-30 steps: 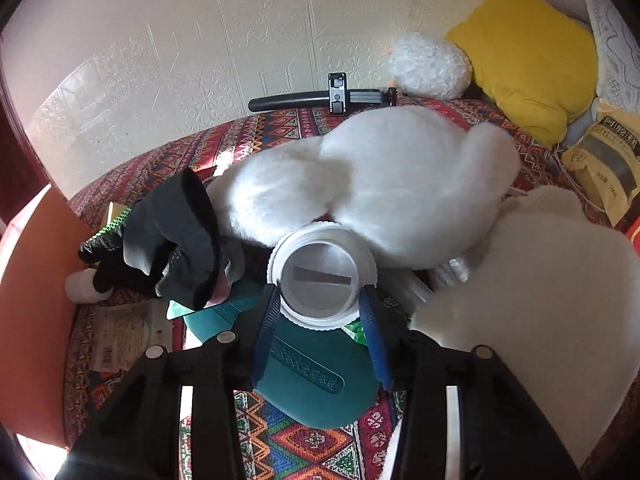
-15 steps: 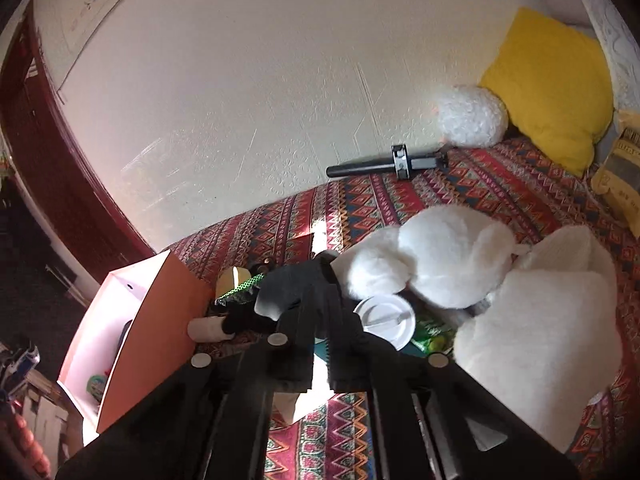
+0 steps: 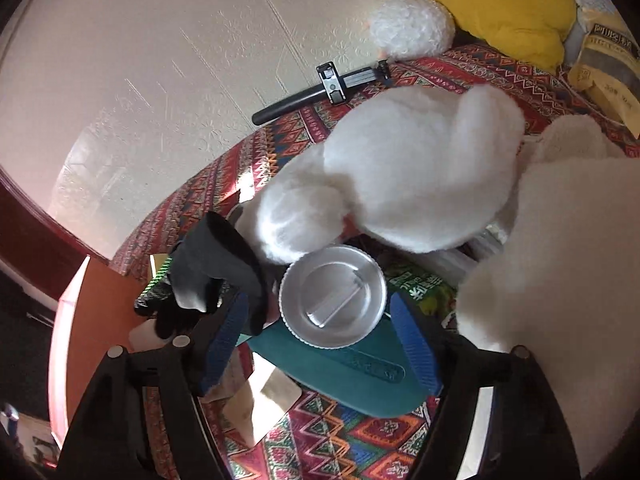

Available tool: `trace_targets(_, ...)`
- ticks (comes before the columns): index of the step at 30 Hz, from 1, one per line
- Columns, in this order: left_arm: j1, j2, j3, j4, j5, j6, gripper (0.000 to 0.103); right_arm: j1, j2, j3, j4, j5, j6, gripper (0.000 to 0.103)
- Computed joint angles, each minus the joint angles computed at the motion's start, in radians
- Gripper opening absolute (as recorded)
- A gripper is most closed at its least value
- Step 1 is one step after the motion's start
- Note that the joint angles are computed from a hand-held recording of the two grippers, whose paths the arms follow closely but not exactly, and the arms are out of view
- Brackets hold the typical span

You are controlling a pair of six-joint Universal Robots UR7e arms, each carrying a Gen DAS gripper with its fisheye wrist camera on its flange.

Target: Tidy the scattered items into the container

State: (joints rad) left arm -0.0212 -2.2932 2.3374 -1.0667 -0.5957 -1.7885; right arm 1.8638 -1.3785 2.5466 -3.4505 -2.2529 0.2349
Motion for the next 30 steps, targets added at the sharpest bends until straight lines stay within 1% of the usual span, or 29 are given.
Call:
trace_targets(1, 0.0, -0.002, -0.002, 0.008, 0.0, -0.004, 0.06, -0.009, 0.023, -0.009, -0.005, -0.002, -0.012, 0.08)
trace_targets(3, -0.007, -0.001, -0.009, 0.043, 0.0, -0.026, 0.06, -0.023, 0.062, -0.026, -0.013, -0.003, -0.042, 0.081)
trace_targets(4, -0.012, -0.002, -0.013, 0.064, 0.0, -0.039, 0.06, -0.029, 0.074, -0.027, -0.027, -0.007, -0.056, 0.067)
trace_targets(5, -0.017, -0.004, -0.016, 0.084, -0.001, -0.052, 0.06, -0.034, 0.075, -0.022, -0.044, -0.005, -0.062, 0.044)
trace_targets(6, -0.021, -0.006, -0.019, 0.101, -0.003, -0.063, 0.06, -0.042, 0.061, -0.009, -0.066, 0.025, -0.063, 0.04)
trace_targets(7, -0.024, -0.009, -0.022, 0.112, -0.004, -0.071, 0.06, -0.047, 0.037, -0.001, -0.063, 0.045, -0.052, 0.036)
trace_targets(9, -0.028, -0.018, -0.027, 0.134, -0.006, -0.086, 0.06, -0.04, -0.001, 0.016, -0.086, 0.074, -0.044, 0.036)
trace_targets(11, -0.037, -0.027, -0.033, 0.162, -0.01, -0.11, 0.06, -0.018, -0.032, 0.029, -0.104, 0.076, -0.038, 0.036)
trace_targets(14, -0.056, -0.04, -0.043, 0.201, -0.013, -0.148, 0.06, 0.023, -0.097, 0.049, -0.11, 0.112, 0.01, 0.036)
trace_targets(15, -0.067, -0.043, -0.049, 0.218, -0.014, -0.164, 0.06, 0.054, -0.115, 0.051, -0.119, 0.117, 0.024, 0.036)
trace_targets(16, -0.079, -0.045, -0.056, 0.237, -0.013, -0.182, 0.06, 0.101, -0.118, 0.044, -0.139, 0.11, 0.035, 0.036)
trace_targets(18, -0.113, -0.046, -0.077, 0.299, -0.01, -0.236, 0.06, 0.217, -0.126, 0.027, -0.19, 0.095, 0.033, 0.036)
trace_targets(20, -0.145, -0.033, -0.107, 0.389, 0.0, -0.311, 0.06, 0.355, -0.085, -0.02, -0.26, 0.074, -0.007, 0.036)
trace_targets(22, -0.156, -0.013, -0.138, 0.472, 0.012, -0.376, 0.06, 0.484, -0.021, -0.082, -0.321, 0.077, -0.084, 0.036)
trace_targets(23, -0.144, -0.009, -0.147, 0.478, 0.022, -0.371, 0.06, 0.529, 0.016, -0.112, -0.34, 0.1, -0.116, 0.036)
trace_targets(24, -0.111, -0.011, -0.146, 0.443, 0.039, -0.324, 0.06, 0.553, 0.051, -0.14, -0.339, 0.151, -0.137, 0.036)
trace_targets(25, -0.07, -0.017, -0.138, 0.392, 0.056, -0.264, 0.061, 0.561, 0.079, -0.163, -0.309, 0.22, -0.146, 0.036)
trace_targets(26, -0.025, -0.018, -0.127, 0.349, 0.068, -0.221, 0.063, 0.554, 0.117, -0.185, -0.264, 0.312, -0.166, 0.042)
trace_targets(27, 0.018, -0.012, -0.12, 0.33, 0.068, -0.212, 0.071, 0.552, 0.162, -0.216, -0.191, 0.363, -0.186, 0.055)
trace_targets(28, 0.043, -0.004, -0.12, 0.351, 0.056, -0.244, 0.077, 0.553, 0.211, -0.247, -0.112, 0.371, -0.196, 0.093)
trace_targets(29, 0.056, -0.003, -0.122, 0.387, 0.045, -0.29, 0.077, 0.559, 0.263, -0.269, -0.069, 0.338, -0.189, 0.102)
trace_targets(30, 0.058, -0.013, -0.125, 0.421, 0.036, -0.327, 0.077, 0.572, 0.311, -0.284, -0.069, 0.285, -0.167, 0.102)
